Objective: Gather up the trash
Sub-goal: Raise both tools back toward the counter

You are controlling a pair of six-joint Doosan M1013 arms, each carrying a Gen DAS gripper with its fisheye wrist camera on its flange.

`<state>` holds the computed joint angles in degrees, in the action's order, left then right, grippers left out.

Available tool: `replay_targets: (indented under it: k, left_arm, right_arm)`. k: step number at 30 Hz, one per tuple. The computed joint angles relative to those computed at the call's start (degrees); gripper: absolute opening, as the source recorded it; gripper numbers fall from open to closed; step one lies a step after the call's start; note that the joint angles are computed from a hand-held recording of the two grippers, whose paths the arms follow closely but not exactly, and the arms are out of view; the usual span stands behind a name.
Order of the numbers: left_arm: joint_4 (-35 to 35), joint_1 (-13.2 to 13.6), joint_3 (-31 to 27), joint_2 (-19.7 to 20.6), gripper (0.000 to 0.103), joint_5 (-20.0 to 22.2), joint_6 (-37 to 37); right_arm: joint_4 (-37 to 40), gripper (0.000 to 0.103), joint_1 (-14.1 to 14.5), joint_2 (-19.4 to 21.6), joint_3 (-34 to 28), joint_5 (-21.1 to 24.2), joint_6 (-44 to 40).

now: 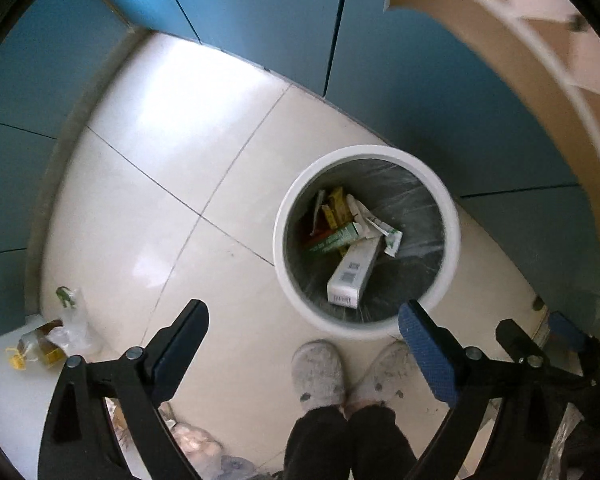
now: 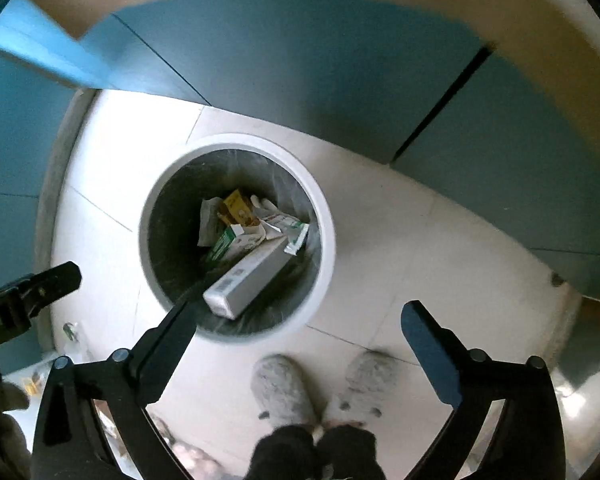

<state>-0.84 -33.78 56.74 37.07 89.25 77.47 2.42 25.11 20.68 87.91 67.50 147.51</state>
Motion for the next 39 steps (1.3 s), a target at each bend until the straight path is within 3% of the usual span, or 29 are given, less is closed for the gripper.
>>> replay_targets:
  k: [6,18,22,30,37,39]
  left_arm:
    - [-0.42,-0.72,-2.53,-4.02,0.097,4.11,0.25]
    - [1.20,-2.25,-16.57,-7.90,0.097,14.60,0.56]
    - [1.79,-2.48,-22.52,-7.59,0.097,18.61,0.62]
    - [1.20,-2.96,-32.20,-7.18,0.097,22.01,1.66]
    - [3.75,-4.05,-42.11,-4.38,0.097,23.64,5.02]
    - [4.73,-4.64,-50.15,-0.69,0.097,25.85,6.44]
  right_arm:
    - [-3.52,0.103,1.97,-3.53,-4.93,8.00,1.31]
    - [-10.81,0.103,6.25,-8.28,-21.66,24.61,2.67]
    - [-12.79,0.103,8.10,-7.86,-28.93,29.92,2.59]
    - [-16.35,0.103,12.05,-5.82,-42.30,37.63,3.56]
    - [-17.88,0.103,14.29,-5.29,-47.75,39.76,6.87]
    - [-18.58,0.103,14.55,-5.79,-48.40,39.34,9.13]
